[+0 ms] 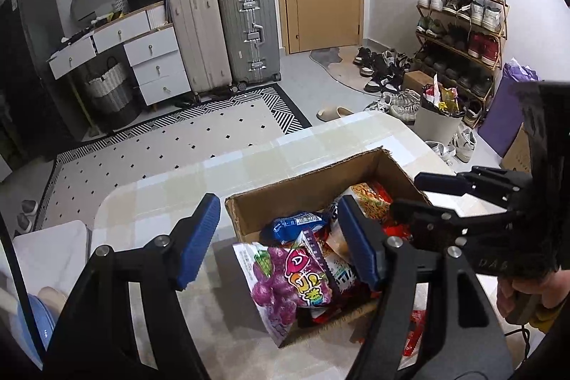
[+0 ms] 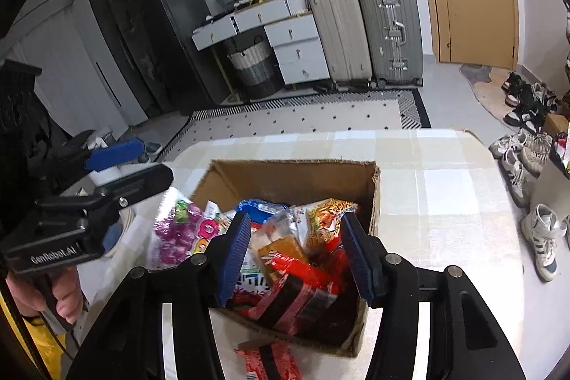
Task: Organize snacks
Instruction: 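Withdraw both tools from the box back toward the cracker pack and chip bag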
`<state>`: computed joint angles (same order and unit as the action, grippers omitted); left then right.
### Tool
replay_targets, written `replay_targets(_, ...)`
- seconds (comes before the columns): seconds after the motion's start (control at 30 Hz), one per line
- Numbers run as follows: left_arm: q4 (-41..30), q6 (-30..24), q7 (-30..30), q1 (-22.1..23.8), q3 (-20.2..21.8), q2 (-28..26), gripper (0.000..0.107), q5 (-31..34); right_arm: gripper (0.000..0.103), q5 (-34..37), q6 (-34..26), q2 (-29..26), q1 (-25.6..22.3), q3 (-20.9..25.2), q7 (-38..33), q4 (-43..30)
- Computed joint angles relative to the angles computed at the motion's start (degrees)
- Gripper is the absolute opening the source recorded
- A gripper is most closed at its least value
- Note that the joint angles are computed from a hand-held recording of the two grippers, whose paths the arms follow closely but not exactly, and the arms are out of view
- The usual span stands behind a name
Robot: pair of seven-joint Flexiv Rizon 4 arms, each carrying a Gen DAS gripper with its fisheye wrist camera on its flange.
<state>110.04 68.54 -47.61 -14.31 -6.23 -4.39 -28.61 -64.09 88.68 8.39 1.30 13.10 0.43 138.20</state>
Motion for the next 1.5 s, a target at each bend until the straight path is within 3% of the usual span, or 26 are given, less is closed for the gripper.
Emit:
replay_targets(0.23, 3.37, -1.37, 2.80, -0.80, 1.45, 5.72, 0.067, -3.34, 0.054, 1.91, -3.30, 5.83, 0.70, 2.56, -0.43, 0.75)
replay_targets(0.37, 5.14, -2.92, 2.88, -1.88, 2.71, 9.88, 0.078, -4.26, 0.056, 5.88, -6.19, 10.83, 1.71, 4.93, -2.12, 1.63)
replay_targets(0.6, 9.02, -5.91, 2.80, -4.07, 5.94, 19.97, 0.081, -5.01, 0.072, 12.61, -11.98, 21.35, 3.14, 10.05, -4.74, 3.09)
replay_targets(0.67, 9.49, -6.93, 1.84, -4.28, 6.44, 22.17, 0.083, -4.18, 0.081, 15.69, -15.01, 25.10, 4.83, 11.79, -5.24, 3.66)
replay_targets(0.73, 10.44, -8.92, 1.99, -4.77, 7.63, 25.20, 0.086, -3.79, 0.082, 19.97, -19.31, 28.05, 7.41, 13.41, -5.62, 3.74)
replay_targets(0.83, 13.46, -8.24, 0.90, -5.09, 8.77, 30.00, 0.090, -2.96, 0.082, 22.67, -20.85, 32.94, 8.46, 16.11, -3.23, 4.97)
replay_targets(0.9, 15.07, -9.27, 0.36, -5.61, 10.00, 32.93, 0.093, -3.13, 0.083, 23.68, -24.98, 36.18, 9.25, 19.17, -2.01, 4.95)
replay_targets(0.97, 17.63, -9.19, -0.19, -6.41, 11.46, 36.85, 0.103, -4.04, 0.091, 23.91, -28.27, 38.99, 10.10, 21.94, -0.84, 4.83)
replay_targets(1.07, 21.11, -9.38, 0.46, -7.94, 13.59, 41.69, 0.103, -5.23, 0.097, 25.04, -33.08, 42.88, 12.14, 25.71, 2.02, 4.45)
replay_targets(1.33, 33.02, -19.22, -1.22, -5.77, 16.52, 59.01, 0.103, 0.14, 0.101, 30.47, -46.42, 47.97, 19.65, 33.35, 7.03, 2.75)
replay_targets(1.5, 37.92, -26.30, -5.51, -2.32, 17.42, 64.08, 0.103, 3.51, 0.101, 33.75, -53.30, 48.96, 23.95, 37.27, 11.34, 2.70)
